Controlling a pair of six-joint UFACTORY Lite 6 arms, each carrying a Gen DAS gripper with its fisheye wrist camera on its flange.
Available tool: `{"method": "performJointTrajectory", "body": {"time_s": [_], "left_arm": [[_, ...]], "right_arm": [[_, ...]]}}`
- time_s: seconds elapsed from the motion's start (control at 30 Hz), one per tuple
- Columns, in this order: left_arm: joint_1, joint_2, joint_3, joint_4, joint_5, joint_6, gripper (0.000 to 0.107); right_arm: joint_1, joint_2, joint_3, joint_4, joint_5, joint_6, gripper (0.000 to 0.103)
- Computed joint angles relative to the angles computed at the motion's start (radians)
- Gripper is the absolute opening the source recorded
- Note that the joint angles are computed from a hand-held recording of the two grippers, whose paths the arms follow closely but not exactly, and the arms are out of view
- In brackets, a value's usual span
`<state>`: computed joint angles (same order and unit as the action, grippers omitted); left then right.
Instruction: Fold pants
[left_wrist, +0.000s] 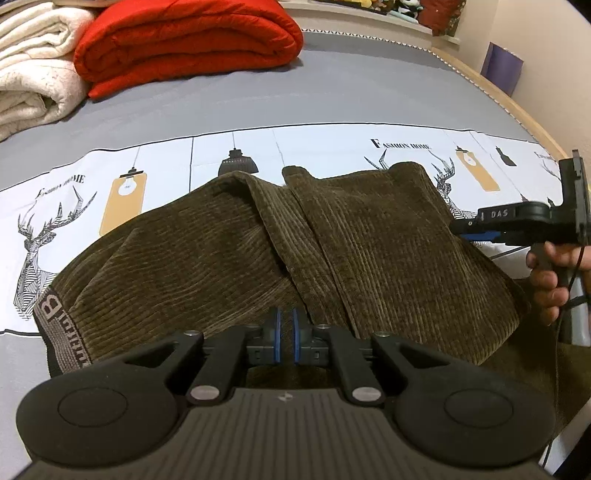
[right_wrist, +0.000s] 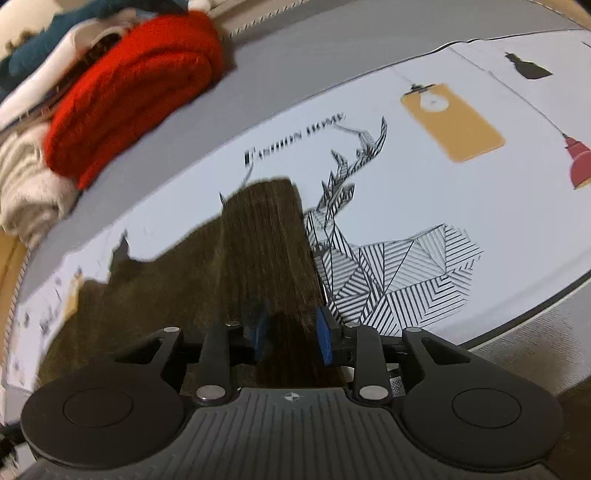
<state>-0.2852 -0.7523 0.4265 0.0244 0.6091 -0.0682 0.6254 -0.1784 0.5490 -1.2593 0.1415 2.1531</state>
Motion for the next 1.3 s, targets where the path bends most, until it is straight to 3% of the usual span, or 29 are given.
{"method": "performJointTrajectory", "body": {"time_s": [0.17,0.3,0.37,0.43,0.53,0.57,0.6,0.63,0.8,0.9,1.0,1.1,1.17,1.23,1.3], "left_arm": [[0.014,0.051,0.033,-0.017,-0.023,0.012,0.012],[0.013,0.077,0.051,-0.015,-0.033,0.01,0.015],[0.015,0.082,0.055,-0.007,-0.036,0.004,0.017],[0.02,0.085,0.055,-0.003,-0.037,0.001,0.02],[0.025,0.085,0.051,0.006,-0.037,0.0,0.026],[0.027,0.085,0.048,0.007,-0.04,0.003,0.026],[0.027,0.085,0.045,0.014,-0.041,0.0,0.026],[0.031,0.088,0.043,0.02,-0.043,-0.005,0.026],[0.082,0.108,0.058,-0.003,-0.056,0.02,0.026],[0.131,0.119,0.087,-0.042,-0.062,0.066,0.026],[0.173,0.143,0.109,-0.072,-0.072,0.092,0.026],[0.184,0.169,0.111,-0.134,-0.075,0.131,0.027],[0.151,0.18,0.097,-0.141,-0.083,0.118,0.028],[0.089,0.197,0.085,-0.12,-0.097,0.073,0.029],[0.034,0.213,0.075,-0.108,-0.119,0.037,0.038]], "right_arm": [[0.061,0.027,0.022,-0.035,0.079,0.023,0.029],[0.068,0.021,0.046,0.158,0.116,-0.19,0.03],[0.064,0.026,0.055,0.154,0.126,-0.194,0.032],[0.047,0.049,0.07,0.197,0.094,-0.258,0.042],[0.062,0.083,0.094,0.229,0.097,-0.316,0.043],[0.07,0.091,0.103,0.226,0.108,-0.321,0.04],[0.076,0.096,0.11,0.224,0.118,-0.322,0.027],[0.08,0.097,0.112,0.2,0.117,-0.301,0.011],[0.178,0.018,0.133,0.06,0.253,-0.22,0.009],[0.199,-0.149,0.066,-0.185,0.274,0.06,0.008],[0.251,-0.434,-0.066,-0.291,0.53,0.35,0.008],[0.203,-0.64,-0.141,-0.077,0.844,0.339,0.008],[0.054,-0.576,-0.112,0.133,0.945,0.148,0.008],[-0.124,-0.486,-0.083,0.296,0.886,-0.06,0.008],[-0.275,-0.528,-0.117,0.375,0.755,-0.194,0.012]]}}
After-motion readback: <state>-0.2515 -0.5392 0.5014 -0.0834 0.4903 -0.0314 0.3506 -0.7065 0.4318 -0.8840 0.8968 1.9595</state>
